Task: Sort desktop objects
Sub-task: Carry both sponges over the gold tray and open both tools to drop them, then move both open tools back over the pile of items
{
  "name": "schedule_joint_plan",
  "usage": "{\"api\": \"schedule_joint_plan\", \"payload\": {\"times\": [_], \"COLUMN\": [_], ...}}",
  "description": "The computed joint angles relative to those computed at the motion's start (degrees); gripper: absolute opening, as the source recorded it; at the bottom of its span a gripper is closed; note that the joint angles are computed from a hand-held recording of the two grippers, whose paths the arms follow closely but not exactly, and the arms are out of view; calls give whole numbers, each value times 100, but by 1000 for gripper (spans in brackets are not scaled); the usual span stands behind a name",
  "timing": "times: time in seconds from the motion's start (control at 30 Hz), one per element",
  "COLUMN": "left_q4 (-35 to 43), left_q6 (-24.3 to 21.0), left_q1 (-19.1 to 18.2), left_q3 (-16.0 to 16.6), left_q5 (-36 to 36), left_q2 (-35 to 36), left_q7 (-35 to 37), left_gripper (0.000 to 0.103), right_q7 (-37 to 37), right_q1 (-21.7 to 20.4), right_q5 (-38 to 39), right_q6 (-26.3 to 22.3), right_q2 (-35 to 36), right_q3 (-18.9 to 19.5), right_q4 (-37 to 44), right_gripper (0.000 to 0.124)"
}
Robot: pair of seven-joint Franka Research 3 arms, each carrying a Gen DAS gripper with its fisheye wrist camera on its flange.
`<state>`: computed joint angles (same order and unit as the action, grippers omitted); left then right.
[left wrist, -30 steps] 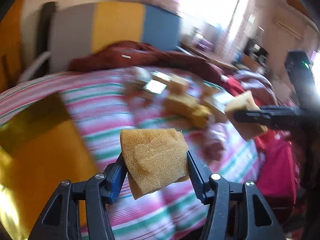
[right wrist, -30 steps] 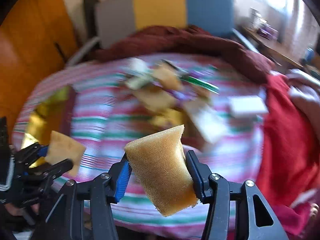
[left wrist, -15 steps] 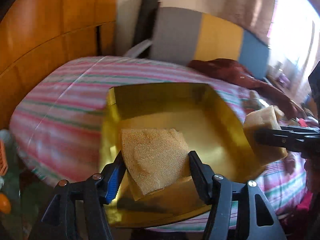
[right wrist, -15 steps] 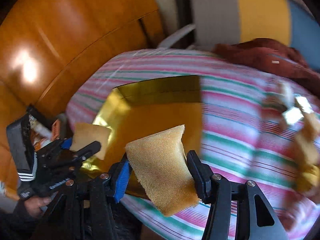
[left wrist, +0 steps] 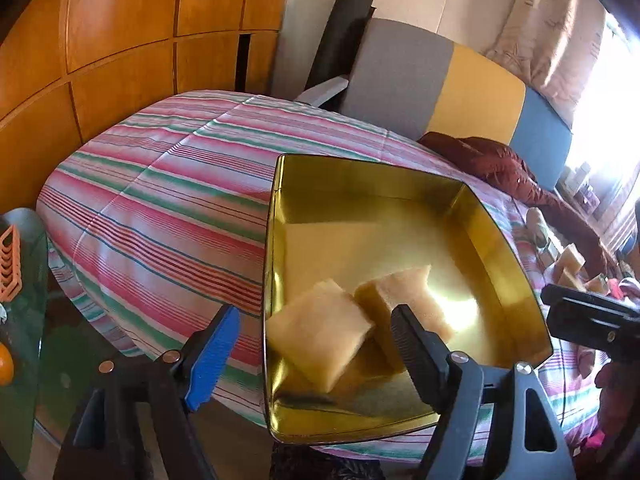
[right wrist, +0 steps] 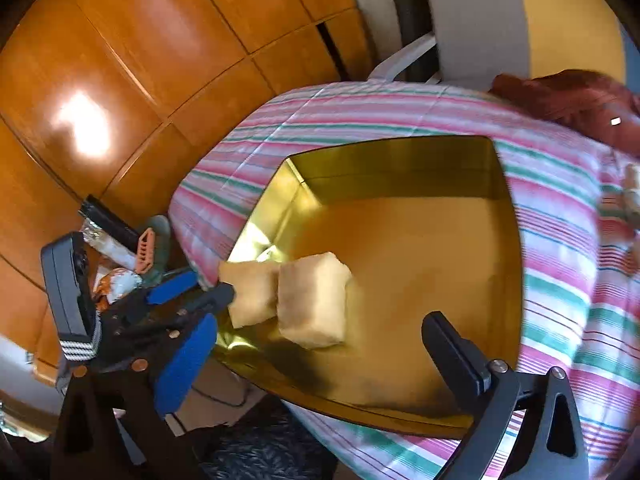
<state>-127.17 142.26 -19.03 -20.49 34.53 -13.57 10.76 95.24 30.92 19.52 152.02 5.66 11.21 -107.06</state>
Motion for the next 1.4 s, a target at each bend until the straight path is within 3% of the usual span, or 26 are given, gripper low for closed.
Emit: {"api": "schedule_joint_plan", "payload": {"times": [0.27,0.47,0.6,0.73,1.1,1.4], "left_q4": [20,186,346,601,1656,2434], "left_q6": [295,477,649,842,1065,940], "left_q1": [55,4,-65,-185,-558,-878], "left_q3": [-46,-45,-18,44,75,80], "left_q5": [193,138,58,-219,-700,-1237], "left_q2": [-79,57,204,474,1405,2055], "left_q7": [-218,-65,184,677,1751,2679], "left_gripper": [77,75,75,75,76,77], "right_q7": [1538,2917,3356,3438,3637,2253], "right_q1": [-112,-497,-796,-1118,-2223,-2189], "right_q5": [-1648,-3102,-3312,-3177,-3388,-2623], "right_q6": [296,162,253,434,-117,-193], "right_q2": [-577,-1013,-1379,-1814,-2839,-2730], "right_q3": [-162,-110,-97,-91,51,-459], "right_q4": [-716,-1200,-1648,-2183,-3006,-3152], "right_gripper": [103,103,103,103,103,103]}}
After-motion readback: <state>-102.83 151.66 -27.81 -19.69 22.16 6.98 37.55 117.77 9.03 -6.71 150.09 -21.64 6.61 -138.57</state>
